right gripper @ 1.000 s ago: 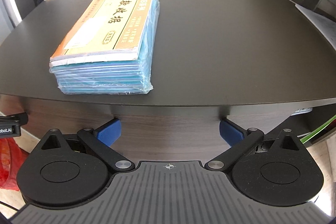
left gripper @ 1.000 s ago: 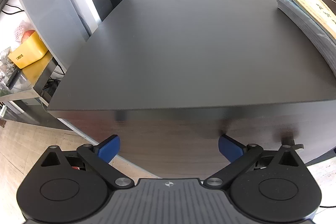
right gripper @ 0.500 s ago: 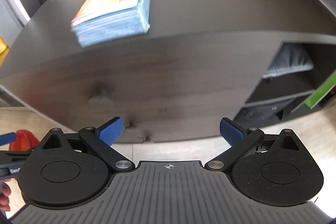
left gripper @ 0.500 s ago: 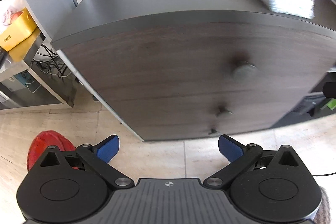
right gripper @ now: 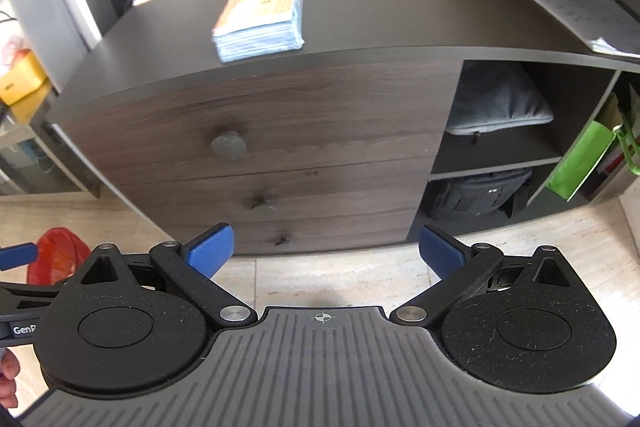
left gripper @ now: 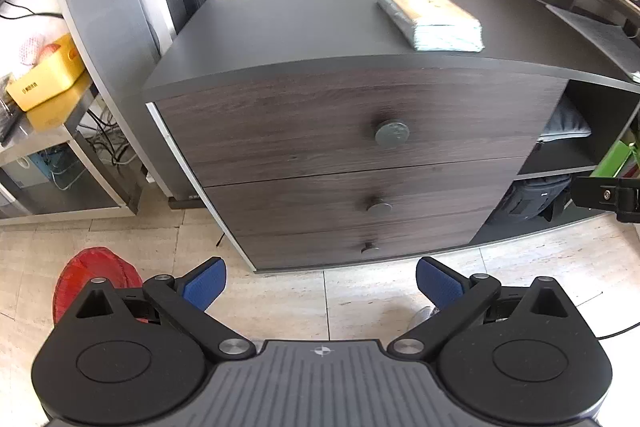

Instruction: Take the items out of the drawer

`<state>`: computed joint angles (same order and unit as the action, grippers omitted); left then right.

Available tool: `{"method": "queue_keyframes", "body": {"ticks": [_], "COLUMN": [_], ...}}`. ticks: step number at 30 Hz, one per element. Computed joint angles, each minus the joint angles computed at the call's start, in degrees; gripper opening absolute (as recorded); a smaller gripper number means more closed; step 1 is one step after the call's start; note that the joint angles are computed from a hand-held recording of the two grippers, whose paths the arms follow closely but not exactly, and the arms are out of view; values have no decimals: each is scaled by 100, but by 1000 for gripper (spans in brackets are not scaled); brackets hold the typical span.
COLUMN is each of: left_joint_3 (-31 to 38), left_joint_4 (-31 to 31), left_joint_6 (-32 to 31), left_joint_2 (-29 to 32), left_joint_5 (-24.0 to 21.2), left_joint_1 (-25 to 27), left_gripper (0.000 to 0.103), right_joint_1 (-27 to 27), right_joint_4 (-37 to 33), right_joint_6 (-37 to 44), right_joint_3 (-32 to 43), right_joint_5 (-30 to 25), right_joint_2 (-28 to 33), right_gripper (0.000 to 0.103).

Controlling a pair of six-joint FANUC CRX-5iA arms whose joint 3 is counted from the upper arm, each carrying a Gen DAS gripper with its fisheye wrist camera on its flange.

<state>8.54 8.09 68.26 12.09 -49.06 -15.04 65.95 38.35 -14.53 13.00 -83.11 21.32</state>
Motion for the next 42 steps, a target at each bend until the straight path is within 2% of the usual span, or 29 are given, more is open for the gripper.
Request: {"method": "queue_keyframes", "body": {"ticks": [5, 12, 20, 42], "left_joint_3": [-468, -911, -824, -593], "left_joint_4": [69, 291, 309, 387], "left_joint_6": [-107, -414, -475, -471], "left_joint_2": [-466, -878, -818, -563], "left_joint_5": [265, 478, 390, 215], "left_joint_1": [49, 45, -49, 29], "left_gripper": [102, 102, 102, 102], "right_joint_1": [-158, 2, 155, -47], "right_joint_4": [206, 484, 494, 410], "right_joint_6": [200, 113, 30, 229], "right_joint_3": [65, 139, 127, 350], "right_joint_5": [-10, -159, -292, -258], "right_joint_2": [-26, 94, 107, 246], "right_gripper": [102, 102, 102, 102]}}
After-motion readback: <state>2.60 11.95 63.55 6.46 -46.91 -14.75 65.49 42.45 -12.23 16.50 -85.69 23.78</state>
